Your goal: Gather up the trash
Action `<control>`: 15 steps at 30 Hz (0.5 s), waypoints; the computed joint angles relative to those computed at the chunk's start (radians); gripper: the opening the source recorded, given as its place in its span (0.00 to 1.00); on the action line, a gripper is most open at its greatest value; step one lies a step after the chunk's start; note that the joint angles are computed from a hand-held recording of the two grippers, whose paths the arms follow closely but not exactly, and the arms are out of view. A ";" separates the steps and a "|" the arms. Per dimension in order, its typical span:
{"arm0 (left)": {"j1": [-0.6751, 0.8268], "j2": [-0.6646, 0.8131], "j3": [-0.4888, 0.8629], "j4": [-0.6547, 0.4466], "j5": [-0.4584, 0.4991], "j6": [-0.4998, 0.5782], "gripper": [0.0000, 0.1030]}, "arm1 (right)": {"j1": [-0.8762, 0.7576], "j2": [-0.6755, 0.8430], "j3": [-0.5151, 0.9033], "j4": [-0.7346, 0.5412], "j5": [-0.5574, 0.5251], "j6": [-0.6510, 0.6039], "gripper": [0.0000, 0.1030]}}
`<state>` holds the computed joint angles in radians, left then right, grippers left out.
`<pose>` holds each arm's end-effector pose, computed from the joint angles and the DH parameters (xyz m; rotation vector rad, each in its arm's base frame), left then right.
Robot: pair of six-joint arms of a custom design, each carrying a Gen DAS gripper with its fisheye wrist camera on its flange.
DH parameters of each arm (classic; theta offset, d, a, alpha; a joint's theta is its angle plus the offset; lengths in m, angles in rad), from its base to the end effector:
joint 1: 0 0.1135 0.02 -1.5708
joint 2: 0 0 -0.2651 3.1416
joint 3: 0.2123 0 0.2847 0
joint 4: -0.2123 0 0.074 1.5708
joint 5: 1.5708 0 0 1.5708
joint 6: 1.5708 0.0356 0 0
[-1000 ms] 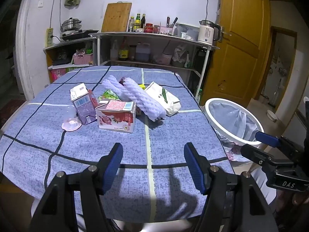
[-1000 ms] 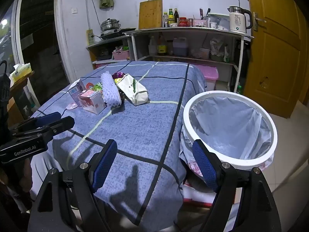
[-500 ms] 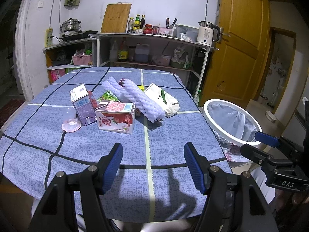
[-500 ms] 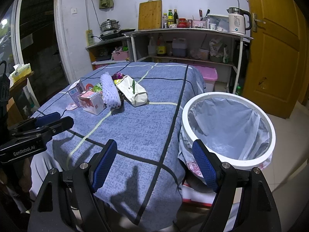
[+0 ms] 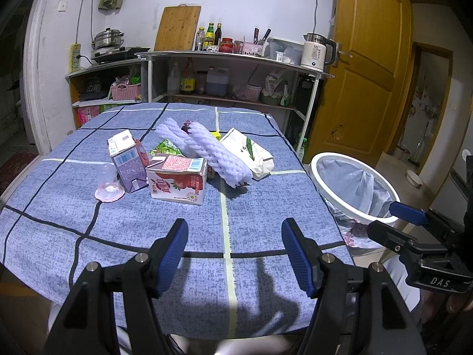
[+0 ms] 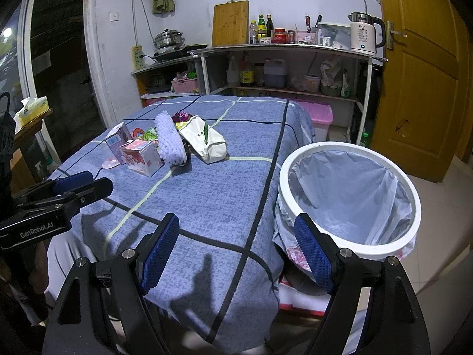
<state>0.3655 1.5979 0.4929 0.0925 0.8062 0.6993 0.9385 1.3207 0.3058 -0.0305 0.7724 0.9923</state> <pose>0.2502 0.0682 0.0731 0.6384 2.1506 -0.4942 0.1395 0.1484 0.0795 0.3032 2.2185 -0.0229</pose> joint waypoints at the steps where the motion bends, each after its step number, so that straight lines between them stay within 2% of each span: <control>1: 0.000 -0.001 0.000 -0.001 0.000 0.000 0.66 | 0.000 0.000 0.000 -0.001 0.000 0.000 0.78; 15: 0.004 -0.015 -0.007 -0.011 0.004 0.004 0.66 | 0.002 0.001 0.001 0.000 0.002 0.001 0.78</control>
